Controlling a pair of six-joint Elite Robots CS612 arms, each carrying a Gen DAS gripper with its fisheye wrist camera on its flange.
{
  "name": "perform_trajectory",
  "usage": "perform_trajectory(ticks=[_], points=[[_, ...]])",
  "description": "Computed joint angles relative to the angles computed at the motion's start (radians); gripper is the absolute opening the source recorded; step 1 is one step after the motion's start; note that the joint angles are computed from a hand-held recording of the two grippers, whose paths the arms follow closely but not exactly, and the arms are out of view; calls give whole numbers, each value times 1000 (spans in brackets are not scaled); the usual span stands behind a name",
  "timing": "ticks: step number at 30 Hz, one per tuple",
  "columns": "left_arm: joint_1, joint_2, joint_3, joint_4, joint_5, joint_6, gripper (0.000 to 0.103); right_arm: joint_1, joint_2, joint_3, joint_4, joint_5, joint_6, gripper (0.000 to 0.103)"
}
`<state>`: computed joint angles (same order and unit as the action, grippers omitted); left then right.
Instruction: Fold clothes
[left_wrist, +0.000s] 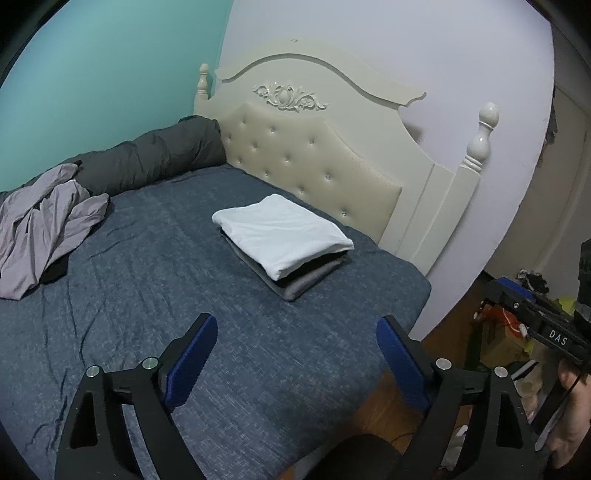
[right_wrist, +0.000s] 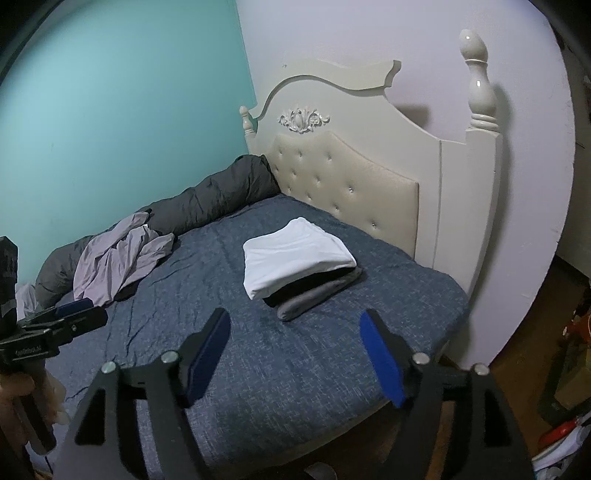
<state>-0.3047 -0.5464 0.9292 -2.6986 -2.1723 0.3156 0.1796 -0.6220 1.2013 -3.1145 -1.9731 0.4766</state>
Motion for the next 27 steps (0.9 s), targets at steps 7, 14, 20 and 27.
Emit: perform_trajectory(ticks=[7, 14, 20, 27], points=[[1, -18, 45, -44, 6, 11, 103, 12, 3, 5, 6, -49, 13, 81], [6, -27, 70, -68, 10, 9, 103, 25, 1, 21, -12, -91, 22, 98], [11, -36, 89, -74, 6, 20, 103, 36, -2, 32, -17, -121, 32, 102], [15, -47, 114, -89, 2, 28, 103, 47, -6, 40, -23, -138, 34, 102]])
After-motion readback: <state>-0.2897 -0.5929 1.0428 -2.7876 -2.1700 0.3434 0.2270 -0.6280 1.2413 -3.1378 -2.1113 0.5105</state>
